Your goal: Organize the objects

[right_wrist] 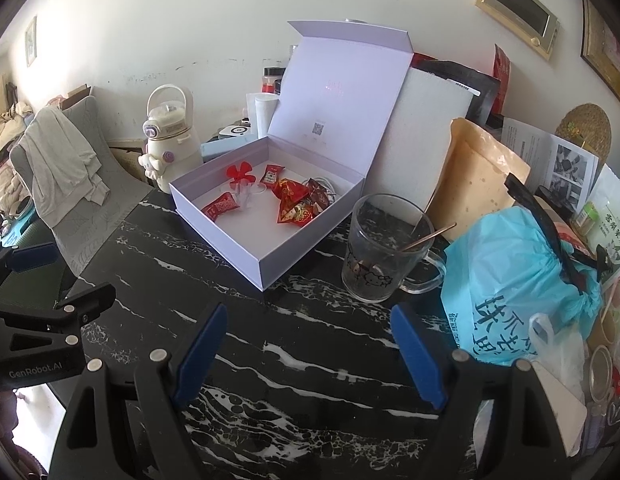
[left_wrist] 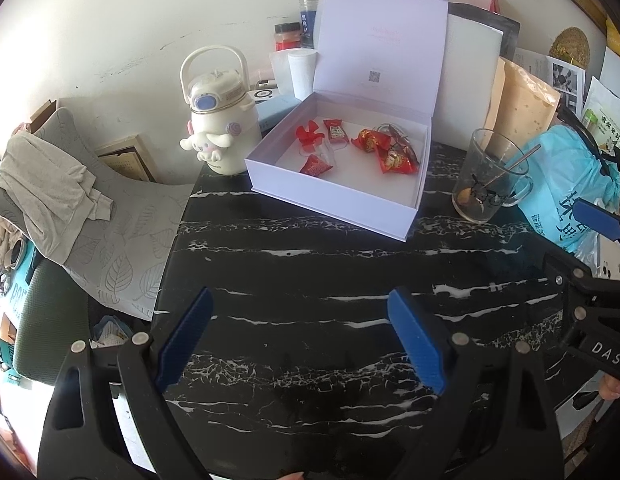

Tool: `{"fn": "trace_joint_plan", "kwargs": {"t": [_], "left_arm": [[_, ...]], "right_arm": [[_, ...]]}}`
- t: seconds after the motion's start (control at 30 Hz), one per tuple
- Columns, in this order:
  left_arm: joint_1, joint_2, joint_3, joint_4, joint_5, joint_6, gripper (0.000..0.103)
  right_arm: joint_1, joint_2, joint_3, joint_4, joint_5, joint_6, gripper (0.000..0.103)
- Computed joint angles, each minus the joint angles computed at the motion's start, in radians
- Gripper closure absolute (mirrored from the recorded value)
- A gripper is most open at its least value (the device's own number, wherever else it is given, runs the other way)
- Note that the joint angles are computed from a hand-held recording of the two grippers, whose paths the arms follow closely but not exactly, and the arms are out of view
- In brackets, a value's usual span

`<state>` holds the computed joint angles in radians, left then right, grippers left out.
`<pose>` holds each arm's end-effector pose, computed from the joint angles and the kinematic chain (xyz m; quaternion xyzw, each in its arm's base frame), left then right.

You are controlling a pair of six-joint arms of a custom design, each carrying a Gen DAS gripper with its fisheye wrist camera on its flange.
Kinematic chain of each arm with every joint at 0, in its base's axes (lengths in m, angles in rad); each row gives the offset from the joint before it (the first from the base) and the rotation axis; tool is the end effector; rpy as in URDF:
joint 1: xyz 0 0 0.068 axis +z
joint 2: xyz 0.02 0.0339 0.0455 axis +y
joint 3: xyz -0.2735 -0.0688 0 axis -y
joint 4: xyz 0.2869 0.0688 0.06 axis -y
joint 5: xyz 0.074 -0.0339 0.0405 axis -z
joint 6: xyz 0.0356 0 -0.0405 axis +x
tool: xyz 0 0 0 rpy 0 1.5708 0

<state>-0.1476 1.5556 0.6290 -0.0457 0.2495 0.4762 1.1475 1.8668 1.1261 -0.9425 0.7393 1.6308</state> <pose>0.2927 -0.0524 0.1040 0.3259 0.8911 -0.0695 0.3080 0.1618 0.3008 0.1261 0.2031 0.9088 -0.1167 0.3453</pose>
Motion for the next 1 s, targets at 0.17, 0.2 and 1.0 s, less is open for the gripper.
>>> {"fn": "trace_joint_plan", "kwargs": {"t": [0.17,0.2,1.0], "left_arm": [[-0.001,-0.002,0.000,-0.003,-0.003,0.000,0.014],[-0.003,-0.001,0.001,-0.004,-0.006,0.002,0.014],[-0.016,0.006,0.006,-0.020,-0.008,0.010,0.014]], "right_arm": [[0.001,0.004,0.004,0.000,-0.001,-0.003,0.019],[0.001,0.003,0.003,0.002,-0.001,-0.004,0.019],[-0.010,-0.005,-0.019,0.033,-0.013,-0.024,0.019]]}}
